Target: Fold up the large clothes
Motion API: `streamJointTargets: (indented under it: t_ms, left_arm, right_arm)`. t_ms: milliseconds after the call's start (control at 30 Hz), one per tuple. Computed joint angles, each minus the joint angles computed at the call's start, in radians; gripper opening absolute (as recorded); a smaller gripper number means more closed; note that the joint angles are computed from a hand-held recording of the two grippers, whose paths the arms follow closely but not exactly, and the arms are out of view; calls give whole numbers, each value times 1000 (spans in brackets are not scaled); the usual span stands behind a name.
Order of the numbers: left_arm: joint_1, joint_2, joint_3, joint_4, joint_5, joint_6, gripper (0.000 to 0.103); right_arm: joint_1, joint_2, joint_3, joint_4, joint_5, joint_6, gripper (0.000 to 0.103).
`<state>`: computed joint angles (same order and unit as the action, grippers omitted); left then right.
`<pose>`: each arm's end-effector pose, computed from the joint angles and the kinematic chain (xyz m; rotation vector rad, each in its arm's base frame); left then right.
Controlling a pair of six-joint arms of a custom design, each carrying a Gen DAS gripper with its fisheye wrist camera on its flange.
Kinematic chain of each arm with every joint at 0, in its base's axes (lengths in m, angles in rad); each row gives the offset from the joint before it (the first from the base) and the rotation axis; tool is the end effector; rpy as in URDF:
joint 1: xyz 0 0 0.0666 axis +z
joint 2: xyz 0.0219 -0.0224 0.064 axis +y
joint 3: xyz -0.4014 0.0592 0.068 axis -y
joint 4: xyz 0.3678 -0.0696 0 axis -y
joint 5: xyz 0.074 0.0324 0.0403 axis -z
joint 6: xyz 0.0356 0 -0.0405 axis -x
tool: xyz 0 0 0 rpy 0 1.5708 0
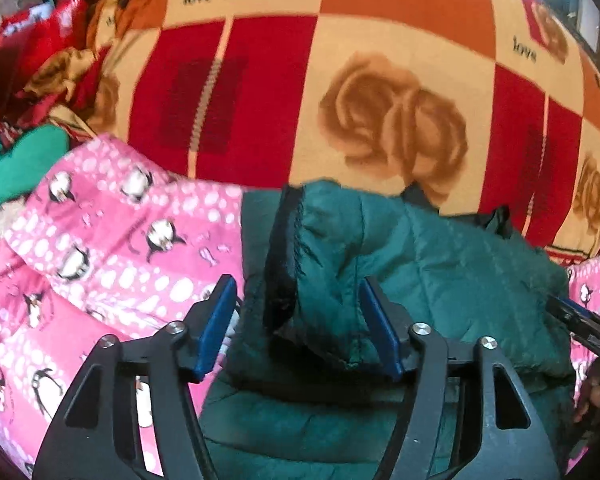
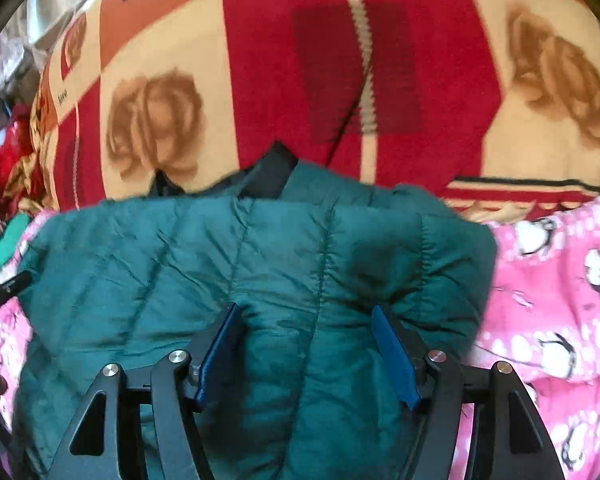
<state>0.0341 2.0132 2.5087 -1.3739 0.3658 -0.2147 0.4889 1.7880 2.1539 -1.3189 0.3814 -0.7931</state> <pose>0.6471 0.0089 0.5564 0.3749 2.3692 -0.3321 0.5185 0.2604 0.5521 0.5153 2.3755 0.0876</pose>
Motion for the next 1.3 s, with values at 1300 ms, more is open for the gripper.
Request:
streamJointTargets:
  t_ms: [1300]
  left_arm:
    - [-114, -35, -181, 120, -171, -22, 78]
  right_arm:
    - [79, 0, 17, -52, 57, -36, 66]
